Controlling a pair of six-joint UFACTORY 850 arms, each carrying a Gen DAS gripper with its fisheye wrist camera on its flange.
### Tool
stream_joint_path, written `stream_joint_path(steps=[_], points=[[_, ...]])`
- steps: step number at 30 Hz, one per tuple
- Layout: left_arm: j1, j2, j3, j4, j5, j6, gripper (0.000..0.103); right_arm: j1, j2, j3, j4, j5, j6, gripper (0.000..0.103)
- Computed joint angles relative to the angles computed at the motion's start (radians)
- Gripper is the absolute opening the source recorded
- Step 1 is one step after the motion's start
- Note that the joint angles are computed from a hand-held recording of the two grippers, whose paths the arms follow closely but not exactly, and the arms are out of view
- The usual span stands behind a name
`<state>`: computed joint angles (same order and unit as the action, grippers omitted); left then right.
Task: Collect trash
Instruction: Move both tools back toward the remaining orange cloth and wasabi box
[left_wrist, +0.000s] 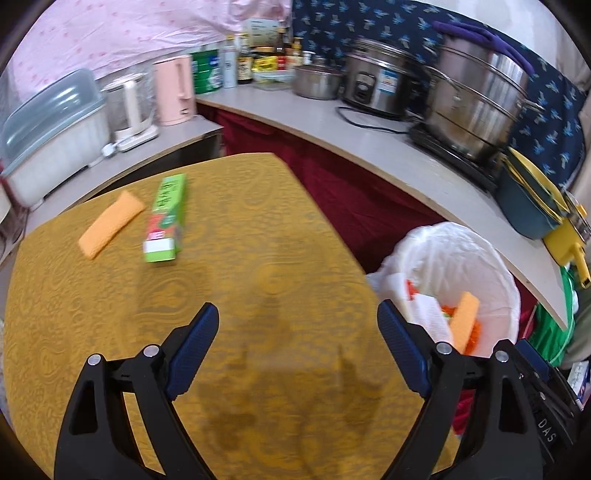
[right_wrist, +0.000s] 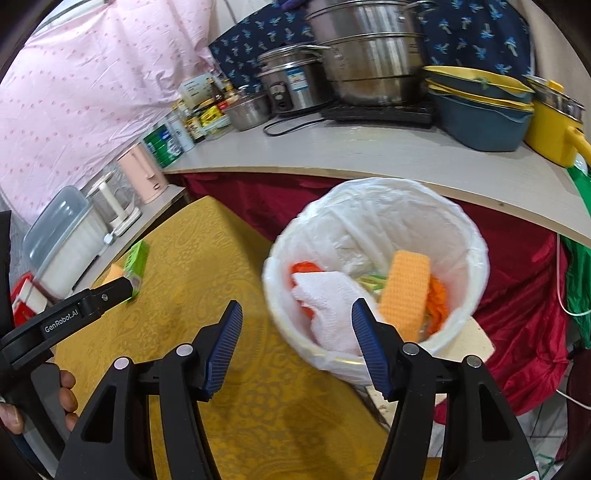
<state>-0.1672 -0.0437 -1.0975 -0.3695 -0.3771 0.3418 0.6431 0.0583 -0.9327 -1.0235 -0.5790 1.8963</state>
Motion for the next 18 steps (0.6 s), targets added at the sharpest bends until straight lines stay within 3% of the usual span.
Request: stream_joint_path(steps=[9,18], points=[[0.167,-0.028,-0.018,0.013,0.019,0.010,0.085,0.054,-0.204,-0.216,0.063,0.066,-0.165,0.060],[0.306,-0.128,-0.100,0.039,0.042,0.035,0.089,0.074,-0.448,-0.496,0.233,0.114,-0.405,0.060]])
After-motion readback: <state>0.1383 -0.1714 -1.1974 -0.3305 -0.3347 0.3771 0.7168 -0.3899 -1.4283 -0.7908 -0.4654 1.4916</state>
